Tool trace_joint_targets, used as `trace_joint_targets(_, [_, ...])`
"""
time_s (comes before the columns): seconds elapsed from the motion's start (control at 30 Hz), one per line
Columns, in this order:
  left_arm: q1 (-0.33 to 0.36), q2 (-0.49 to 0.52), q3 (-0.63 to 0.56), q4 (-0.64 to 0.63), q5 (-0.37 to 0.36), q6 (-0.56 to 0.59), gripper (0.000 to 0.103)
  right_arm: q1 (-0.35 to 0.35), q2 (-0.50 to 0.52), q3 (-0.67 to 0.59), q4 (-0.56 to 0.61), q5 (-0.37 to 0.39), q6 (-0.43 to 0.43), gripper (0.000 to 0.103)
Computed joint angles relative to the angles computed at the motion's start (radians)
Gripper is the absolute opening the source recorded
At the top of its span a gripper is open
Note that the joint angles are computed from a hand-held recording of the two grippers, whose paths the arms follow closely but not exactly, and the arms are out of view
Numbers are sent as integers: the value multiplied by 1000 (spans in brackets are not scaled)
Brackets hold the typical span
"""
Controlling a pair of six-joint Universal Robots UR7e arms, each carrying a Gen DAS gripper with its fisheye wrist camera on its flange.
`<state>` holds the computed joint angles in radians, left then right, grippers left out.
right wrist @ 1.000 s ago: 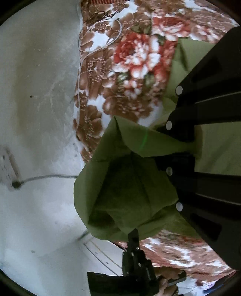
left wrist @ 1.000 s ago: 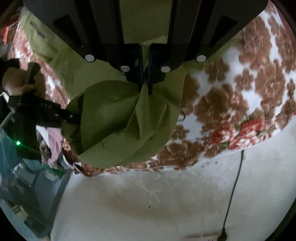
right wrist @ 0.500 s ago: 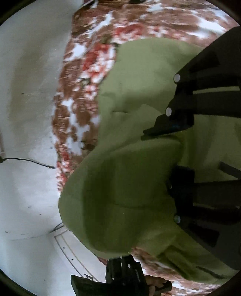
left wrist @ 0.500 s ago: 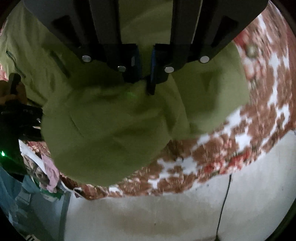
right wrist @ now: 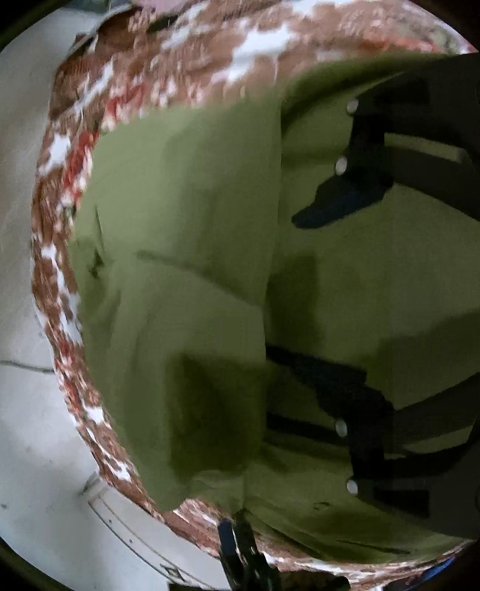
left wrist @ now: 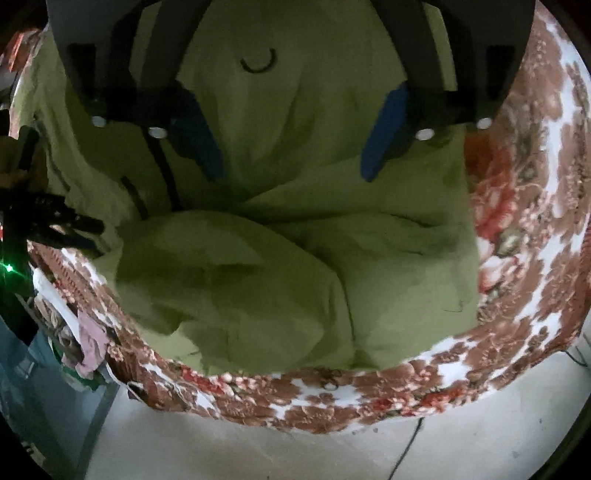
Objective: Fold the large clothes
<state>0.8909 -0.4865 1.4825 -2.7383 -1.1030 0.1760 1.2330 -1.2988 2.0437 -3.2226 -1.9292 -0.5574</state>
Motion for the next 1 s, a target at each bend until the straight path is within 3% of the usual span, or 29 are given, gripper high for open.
trace_joint_targets(0.17, [-49, 16, -77, -38, 53, 17, 97, 105, 15, -120, 34, -95, 52, 98])
trace_joint_targets(0.3, [-56, 88, -203, -31, 37, 8, 98, 175, 118, -269, 82, -144, 82, 98])
trace_joint_targets(0.37, [-61, 154, -272, -24, 105, 28, 97, 185, 185, -340, 116, -175, 119, 98])
trace_joint_targets(0.4, [-60, 183, -296, -10, 134, 33, 97, 193, 226, -378, 140, -225, 125, 98])
trace_joint_targets(0.47, [-58, 227, -332, 28, 177, 67, 96, 196, 276, -411, 147, -281, 125, 98])
trace_joint_targets(0.63, [-38, 282, -355, 50, 216, 135, 96, 165, 318, -385, 105, -303, 107, 98])
trace_joint_targets(0.73, [-12, 285, -348, 68, 188, 102, 97, 140, 339, -374, 92, -328, 85, 98])
trace_joint_targets(1.0, [24, 281, -344, 94, 144, 82, 99, 112, 371, -320, -81, -325, -83, 98])
